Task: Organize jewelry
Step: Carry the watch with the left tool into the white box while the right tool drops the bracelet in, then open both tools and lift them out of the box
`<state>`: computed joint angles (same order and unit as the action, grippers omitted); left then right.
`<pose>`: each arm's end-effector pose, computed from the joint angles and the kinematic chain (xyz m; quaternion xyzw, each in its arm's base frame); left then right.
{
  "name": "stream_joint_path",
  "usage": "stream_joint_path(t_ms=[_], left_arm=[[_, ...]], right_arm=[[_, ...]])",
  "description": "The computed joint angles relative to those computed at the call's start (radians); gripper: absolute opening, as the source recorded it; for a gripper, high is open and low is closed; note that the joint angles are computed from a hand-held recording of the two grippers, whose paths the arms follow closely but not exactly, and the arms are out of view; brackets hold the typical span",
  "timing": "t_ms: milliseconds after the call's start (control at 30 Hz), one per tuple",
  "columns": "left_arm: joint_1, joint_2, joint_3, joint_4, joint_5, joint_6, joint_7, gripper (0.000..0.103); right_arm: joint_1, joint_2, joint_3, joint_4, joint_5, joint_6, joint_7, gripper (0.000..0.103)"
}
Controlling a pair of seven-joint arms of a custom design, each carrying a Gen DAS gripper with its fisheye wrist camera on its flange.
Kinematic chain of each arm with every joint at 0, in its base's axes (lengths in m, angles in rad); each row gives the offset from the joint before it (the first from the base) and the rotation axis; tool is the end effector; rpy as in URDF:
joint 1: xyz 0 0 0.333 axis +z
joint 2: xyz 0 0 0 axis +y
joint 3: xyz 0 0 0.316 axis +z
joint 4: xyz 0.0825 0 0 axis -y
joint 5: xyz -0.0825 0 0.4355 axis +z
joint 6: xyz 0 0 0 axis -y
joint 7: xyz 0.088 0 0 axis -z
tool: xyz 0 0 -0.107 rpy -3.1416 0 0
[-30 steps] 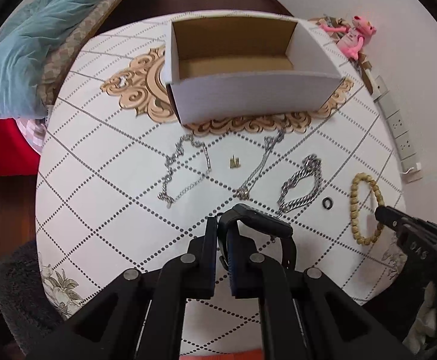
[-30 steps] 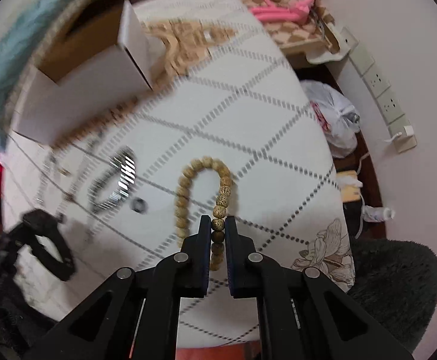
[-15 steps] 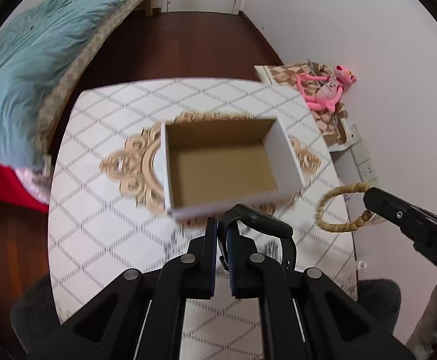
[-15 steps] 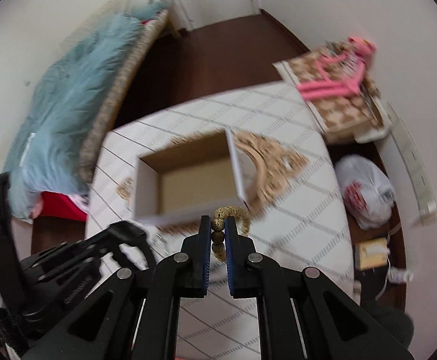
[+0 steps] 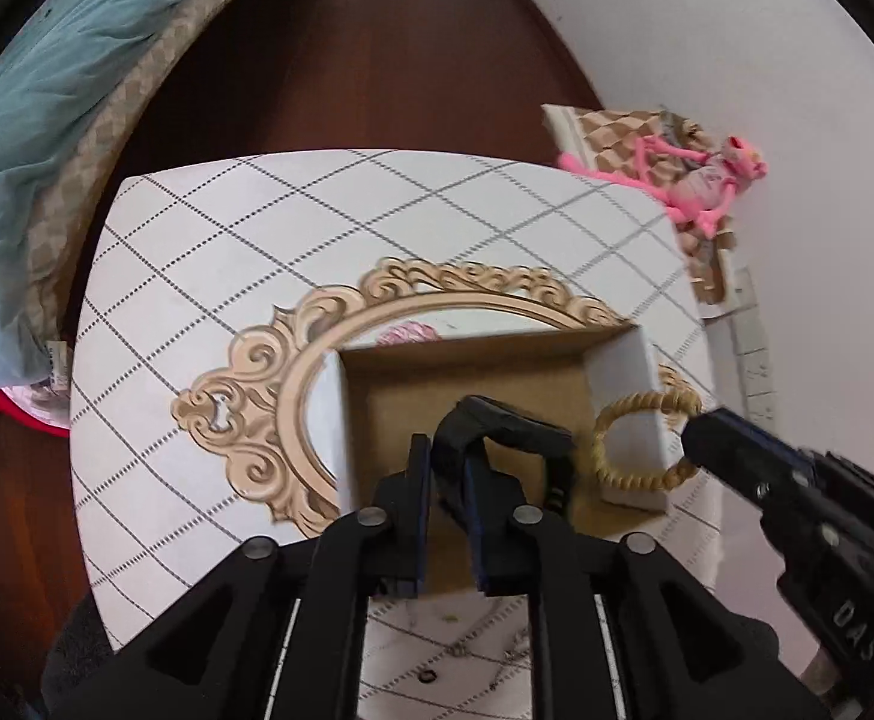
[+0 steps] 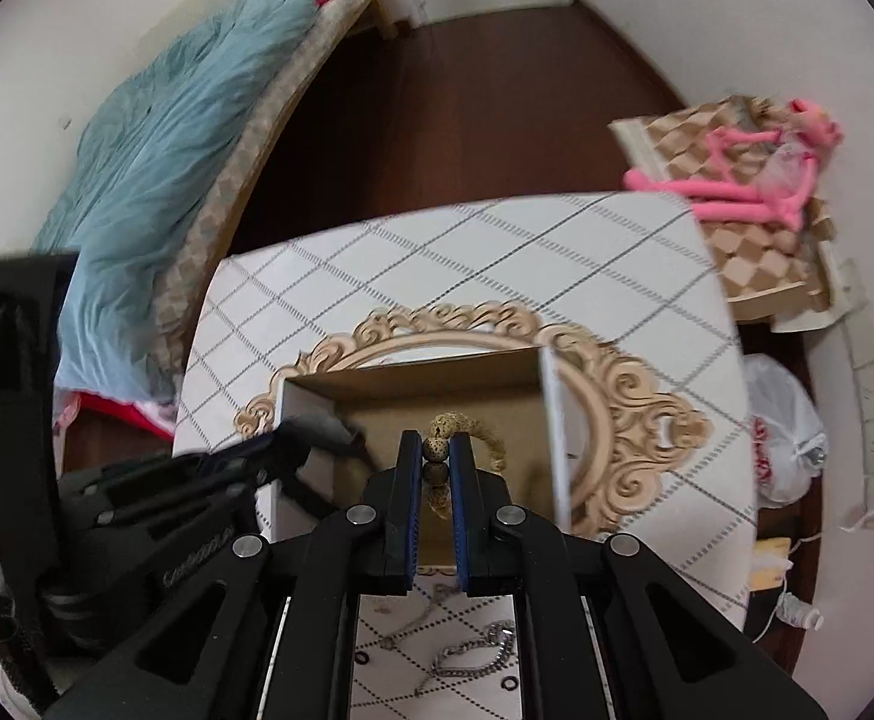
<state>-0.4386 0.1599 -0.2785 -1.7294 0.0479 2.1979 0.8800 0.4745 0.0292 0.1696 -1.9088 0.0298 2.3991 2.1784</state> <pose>0.5249 -0.4426 0.5026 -0.6850 0.7115 -0.1563 0.0128 0.5235 0.3922 0.5107 -0.6945 0.6821 -0.0218 0.2281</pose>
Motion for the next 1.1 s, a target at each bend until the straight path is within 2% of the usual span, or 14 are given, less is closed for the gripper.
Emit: stream_joint_path(t_ms=[33, 100, 133, 167, 233, 267, 300, 367, 433, 467, 500, 633, 767, 1100], left_arm=[[-0.004, 0.010, 0.003, 0.015, 0.022, -0.017, -0.005, 0.026], [-0.013, 0.023, 0.011, 0.036, 0.079, -0.050, -0.028, 0.092], [-0.012, 0.016, 0.013, 0.027, 0.085, -0.038, -0.034, 0.097], [-0.010, 0.004, 0.014, 0.011, 0.088, -0.025, -0.040, 0.097], [-0.006, -0.003, 0.015, 0.006, 0.094, -0.039, -0.049, 0.097], [-0.006, -0.005, 0.015, 0.005, 0.104, -0.045, -0.056, 0.097], [-0.008, -0.012, 0.015, -0.003, 0.125, -0.049, -0.070, 0.097], [-0.011, -0.024, 0.014, -0.019, 0.161, -0.057, -0.094, 0.097], [-0.012, -0.044, 0.012, -0.048, 0.187, -0.049, -0.126, 0.097], [-0.014, -0.051, 0.010, -0.059, 0.214, -0.055, -0.148, 0.098], [-0.016, -0.056, 0.008, -0.064, 0.236, -0.066, -0.166, 0.098], [-0.017, -0.084, -0.005, -0.108, 0.278, -0.080, -0.217, 0.098], [-0.019, -0.100, -0.020, -0.129, 0.302, -0.095, -0.239, 0.098], [-0.022, -0.169, -0.049, -0.174, 0.350, -0.097, -0.303, 0.098]], right_arm=[[-0.003, 0.015, -0.001, 0.011, 0.016, -0.001, -0.010, 0.010], [-0.009, 0.037, -0.002, 0.027, 0.063, -0.026, -0.055, 0.010], [-0.013, 0.046, -0.002, 0.033, 0.080, -0.039, -0.064, 0.010], [-0.014, 0.048, -0.002, 0.033, 0.082, -0.044, -0.065, 0.015], [-0.012, 0.048, -0.005, 0.033, 0.035, -0.067, -0.037, 0.033], [-0.012, 0.042, -0.005, 0.024, 0.024, -0.067, -0.028, 0.048], [-0.010, 0.036, -0.006, 0.015, 0.005, -0.071, -0.012, 0.057], [-0.006, 0.023, -0.006, 0.004, -0.048, -0.083, 0.018, 0.062], [0.004, 0.009, -0.003, -0.005, -0.150, -0.123, 0.076, 0.072], [0.007, 0.005, -0.002, -0.009, -0.175, -0.132, 0.088, 0.085], [0.009, 0.000, 0.000, -0.018, -0.196, -0.140, 0.100, 0.092], [0.017, -0.008, 0.005, -0.043, -0.252, -0.168, 0.131, 0.093], [0.021, -0.014, 0.009, -0.069, -0.248, -0.147, 0.139, 0.096], [0.035, -0.069, 0.022, -0.115, -0.304, -0.133, 0.197, 0.096]])
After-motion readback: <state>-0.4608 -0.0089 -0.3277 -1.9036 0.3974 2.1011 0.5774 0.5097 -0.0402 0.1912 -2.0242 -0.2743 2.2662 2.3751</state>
